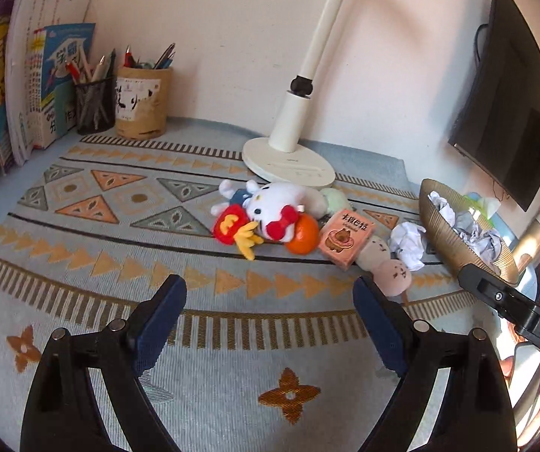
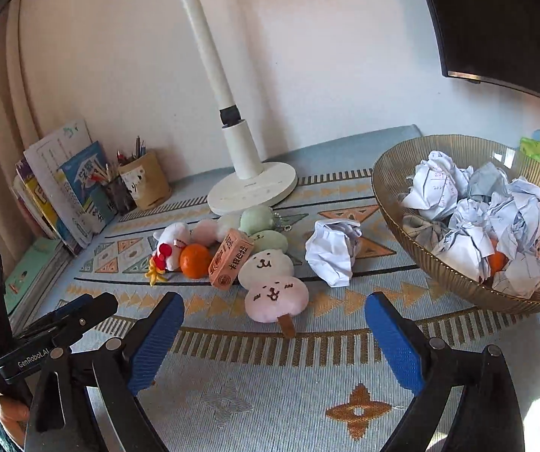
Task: Organize objects
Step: 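Withdraw both tools from the bowl back over the rug, then grasp the Hello Kitty plush with the left tool while the right grasps the dango plush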
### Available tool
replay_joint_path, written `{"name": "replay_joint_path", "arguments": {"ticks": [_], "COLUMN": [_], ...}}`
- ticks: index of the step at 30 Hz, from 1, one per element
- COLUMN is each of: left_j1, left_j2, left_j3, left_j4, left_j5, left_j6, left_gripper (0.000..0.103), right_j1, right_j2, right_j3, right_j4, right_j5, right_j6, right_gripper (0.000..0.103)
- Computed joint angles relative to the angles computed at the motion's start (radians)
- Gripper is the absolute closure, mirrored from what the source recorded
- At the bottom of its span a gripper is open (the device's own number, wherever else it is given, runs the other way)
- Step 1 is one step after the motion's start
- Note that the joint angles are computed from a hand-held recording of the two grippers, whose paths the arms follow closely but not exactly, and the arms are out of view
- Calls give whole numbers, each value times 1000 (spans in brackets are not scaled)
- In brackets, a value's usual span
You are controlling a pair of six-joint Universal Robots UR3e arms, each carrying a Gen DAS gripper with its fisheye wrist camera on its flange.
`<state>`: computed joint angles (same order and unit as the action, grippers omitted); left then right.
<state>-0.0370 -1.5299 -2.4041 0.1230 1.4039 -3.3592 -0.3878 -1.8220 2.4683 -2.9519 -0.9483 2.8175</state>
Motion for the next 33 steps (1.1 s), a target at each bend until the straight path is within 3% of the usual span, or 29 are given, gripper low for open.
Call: {"name": "replay_joint_path", "arguments": {"ticks": [3,4,7,11,17,20,23,26,28,33], "left_j1": [71,101,105,58,7,38,105,199,222,190], "left_j2": [-7,-3,-16,-32,-49,-40,-30,-56,-124,-343], "left_j3": [-37,-53,-48,-29,-5,9,47,178,283,513], "left_j4": [21,40,31,36,25,-27,-97,-308,-393,-439], "left_j5": [-63,-107,-116,-70,-20,-63,-144,-318,-393,-409], "left_j6": [-4,-4,-7,3,21,23,26,63,48,-82], "left_gripper": [14,13,13,13,13,13,13,13,13,13], "right_j1": [38,42,45,63,137,151,128,160,201,269], "right_j2": [86,102,132,158,185,196,205,274,330,454], "right_j3": [10,-9,-38,-69,-79,-107,-182,-313,-382,-460], "right_j4": [-105,-82,-59,-22,-78,-44,111,245,257,192], "right_j5": [-65,-78,-87,-108,-198,-207,-158,-172,-206,-276], "right_j6": [24,30,39,33,32,12,-25,2,29,88], "right_gripper": [6,6,6,6,6,6,6,6,6,12]}}
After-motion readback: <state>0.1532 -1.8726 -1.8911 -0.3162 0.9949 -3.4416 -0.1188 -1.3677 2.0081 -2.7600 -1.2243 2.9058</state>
